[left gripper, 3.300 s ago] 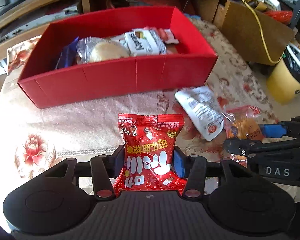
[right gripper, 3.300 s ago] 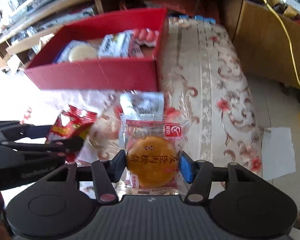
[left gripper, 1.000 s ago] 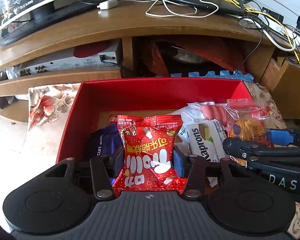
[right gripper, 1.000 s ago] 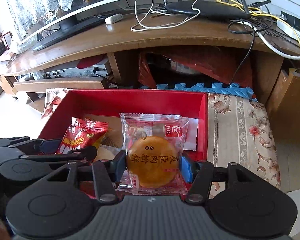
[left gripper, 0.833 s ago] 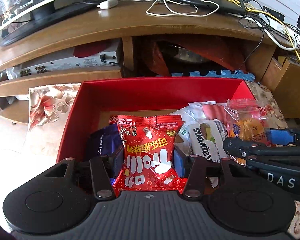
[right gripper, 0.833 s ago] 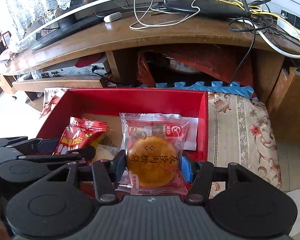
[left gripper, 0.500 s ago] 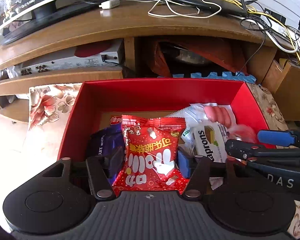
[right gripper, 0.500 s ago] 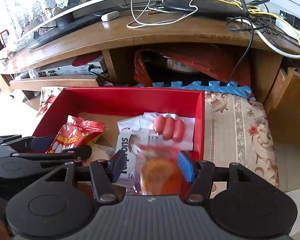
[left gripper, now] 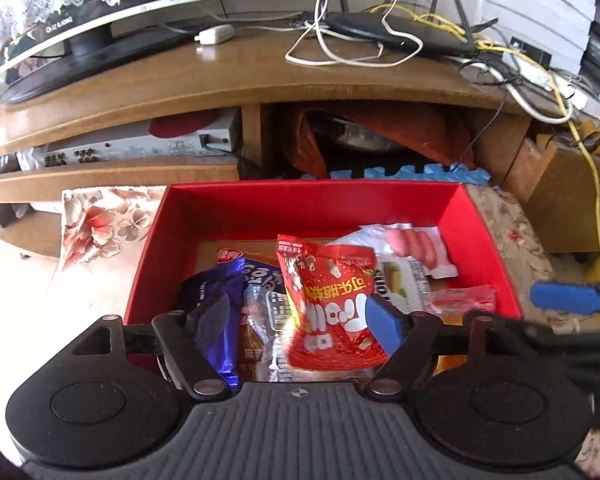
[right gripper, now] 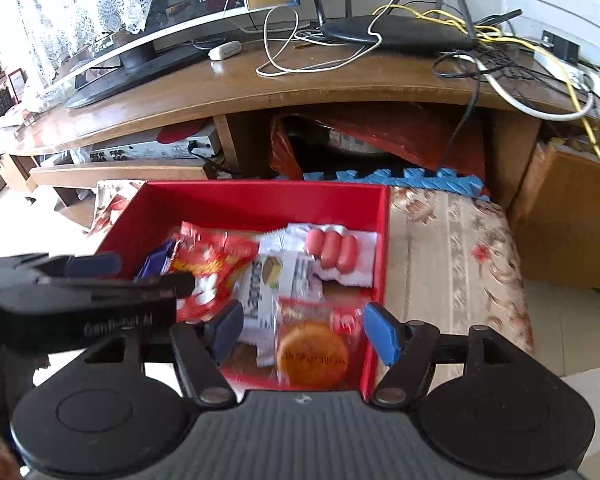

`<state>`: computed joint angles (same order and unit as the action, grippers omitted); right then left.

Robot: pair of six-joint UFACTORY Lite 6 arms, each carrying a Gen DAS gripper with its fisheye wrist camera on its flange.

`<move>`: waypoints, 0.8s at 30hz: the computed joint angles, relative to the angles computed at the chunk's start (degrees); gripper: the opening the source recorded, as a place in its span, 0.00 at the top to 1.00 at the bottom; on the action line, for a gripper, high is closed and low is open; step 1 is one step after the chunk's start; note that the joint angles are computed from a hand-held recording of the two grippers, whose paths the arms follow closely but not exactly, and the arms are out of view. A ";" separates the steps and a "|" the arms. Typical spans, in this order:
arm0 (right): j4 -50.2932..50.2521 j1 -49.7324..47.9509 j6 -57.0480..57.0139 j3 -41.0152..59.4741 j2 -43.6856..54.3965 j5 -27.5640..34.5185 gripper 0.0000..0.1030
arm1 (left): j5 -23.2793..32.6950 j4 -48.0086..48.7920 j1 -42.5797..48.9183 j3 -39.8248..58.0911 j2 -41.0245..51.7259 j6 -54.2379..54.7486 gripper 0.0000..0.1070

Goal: Organize snacks
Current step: 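Open both grippers to drop the Trolli bag and cake into the box, then move right gripper to the gold wafer packet while left gripper reaches the white sauce packet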

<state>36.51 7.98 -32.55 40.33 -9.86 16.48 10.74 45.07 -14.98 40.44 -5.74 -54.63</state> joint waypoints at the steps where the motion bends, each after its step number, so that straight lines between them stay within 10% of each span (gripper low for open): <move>1: 0.25 -0.56 -0.55 -1.36 -1.92 0.72 0.36 | 0.00 -0.78 -0.31 -0.48 -0.95 0.81 0.24; 24: -16.16 -8.16 10.98 -29.90 -36.57 20.99 0.33 | 2.50 -9.95 -15.96 -11.82 -12.93 4.15 0.22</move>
